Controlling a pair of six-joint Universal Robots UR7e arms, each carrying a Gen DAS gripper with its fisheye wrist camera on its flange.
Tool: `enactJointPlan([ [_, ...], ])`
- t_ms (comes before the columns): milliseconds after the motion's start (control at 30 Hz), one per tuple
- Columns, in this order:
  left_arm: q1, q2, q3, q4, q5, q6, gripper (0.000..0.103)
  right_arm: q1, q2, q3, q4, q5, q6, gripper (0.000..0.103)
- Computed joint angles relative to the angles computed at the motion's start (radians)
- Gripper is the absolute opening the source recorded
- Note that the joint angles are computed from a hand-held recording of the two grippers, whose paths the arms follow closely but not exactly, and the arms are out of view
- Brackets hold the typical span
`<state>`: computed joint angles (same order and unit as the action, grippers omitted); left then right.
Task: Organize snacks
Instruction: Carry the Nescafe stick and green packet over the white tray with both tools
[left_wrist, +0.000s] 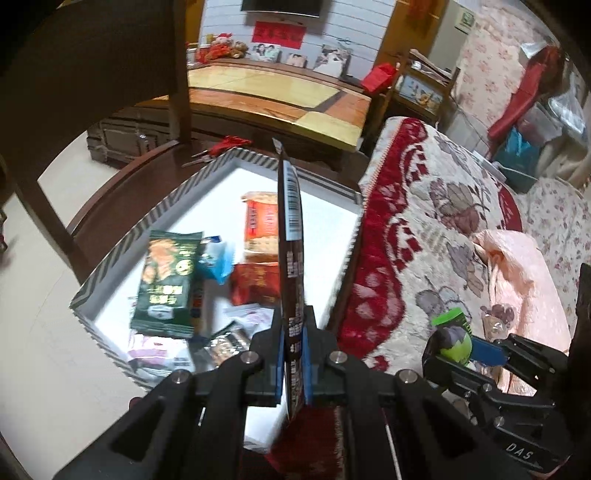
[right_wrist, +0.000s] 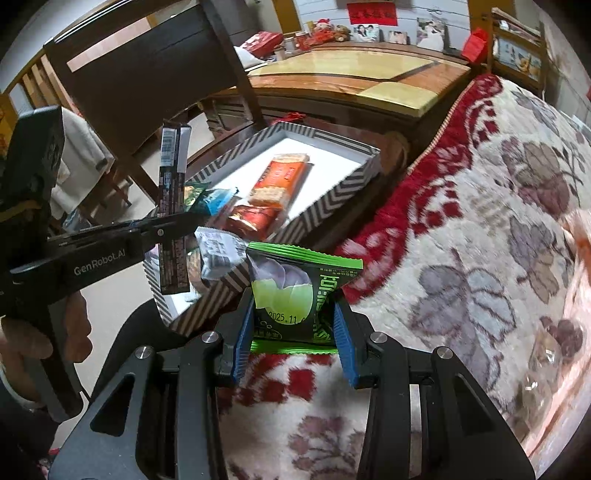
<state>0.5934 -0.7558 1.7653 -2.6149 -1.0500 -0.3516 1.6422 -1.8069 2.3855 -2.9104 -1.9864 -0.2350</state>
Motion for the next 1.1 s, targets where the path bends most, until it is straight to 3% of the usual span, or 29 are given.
enactJointPlan([
  [1100,0.113,0.043,-0.071,0.043,0.026,-0.015,0.009,0.044,0.34,-0.26,0.058,-0.014,-0.047,0.038],
])
